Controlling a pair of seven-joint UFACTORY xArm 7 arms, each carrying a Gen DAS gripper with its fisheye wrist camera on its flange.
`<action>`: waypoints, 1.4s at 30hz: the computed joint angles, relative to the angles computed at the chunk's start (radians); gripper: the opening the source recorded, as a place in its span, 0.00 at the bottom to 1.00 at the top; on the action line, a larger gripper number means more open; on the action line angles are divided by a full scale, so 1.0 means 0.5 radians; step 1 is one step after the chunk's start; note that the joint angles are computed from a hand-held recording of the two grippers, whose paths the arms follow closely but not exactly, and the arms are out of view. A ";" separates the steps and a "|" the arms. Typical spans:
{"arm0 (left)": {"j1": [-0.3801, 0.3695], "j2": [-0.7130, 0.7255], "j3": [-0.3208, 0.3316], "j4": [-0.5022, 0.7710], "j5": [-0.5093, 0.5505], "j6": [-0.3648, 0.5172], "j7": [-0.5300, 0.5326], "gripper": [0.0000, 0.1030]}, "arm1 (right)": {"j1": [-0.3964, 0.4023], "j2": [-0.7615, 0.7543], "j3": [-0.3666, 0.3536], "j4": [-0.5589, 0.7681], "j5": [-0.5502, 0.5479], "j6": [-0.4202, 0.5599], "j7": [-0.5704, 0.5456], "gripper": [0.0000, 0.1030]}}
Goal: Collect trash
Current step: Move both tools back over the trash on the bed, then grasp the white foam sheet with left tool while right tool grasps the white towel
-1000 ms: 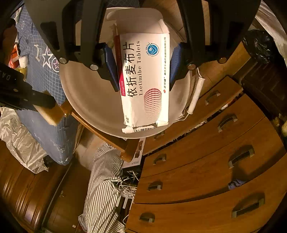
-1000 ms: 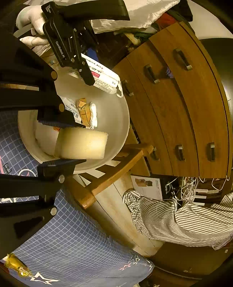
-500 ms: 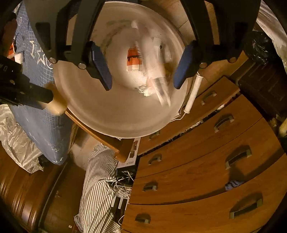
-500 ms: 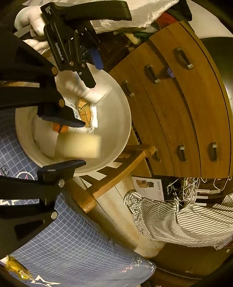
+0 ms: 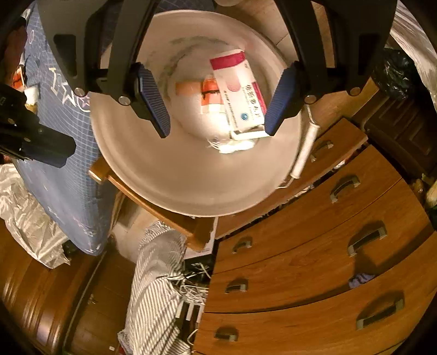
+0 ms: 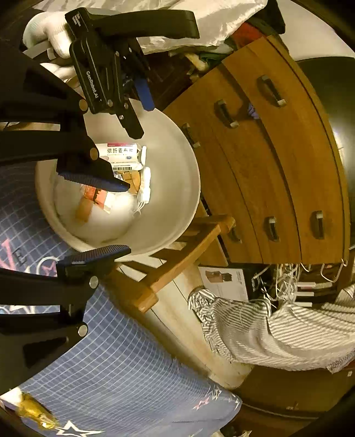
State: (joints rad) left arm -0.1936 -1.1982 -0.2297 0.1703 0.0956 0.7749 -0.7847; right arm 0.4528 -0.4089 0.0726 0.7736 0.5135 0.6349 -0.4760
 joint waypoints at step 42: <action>-0.639 2.941 -0.572 2.030 0.834 -0.639 0.643 0.85 | -1.747 -0.512 -2.156 -0.108 -0.515 0.964 -1.593 0.75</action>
State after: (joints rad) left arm -0.5129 0.2725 -0.5156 1.1854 0.5127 0.4552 -0.4630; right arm -0.4206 -0.6651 -1.0055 0.7197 0.2558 1.1169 -1.2724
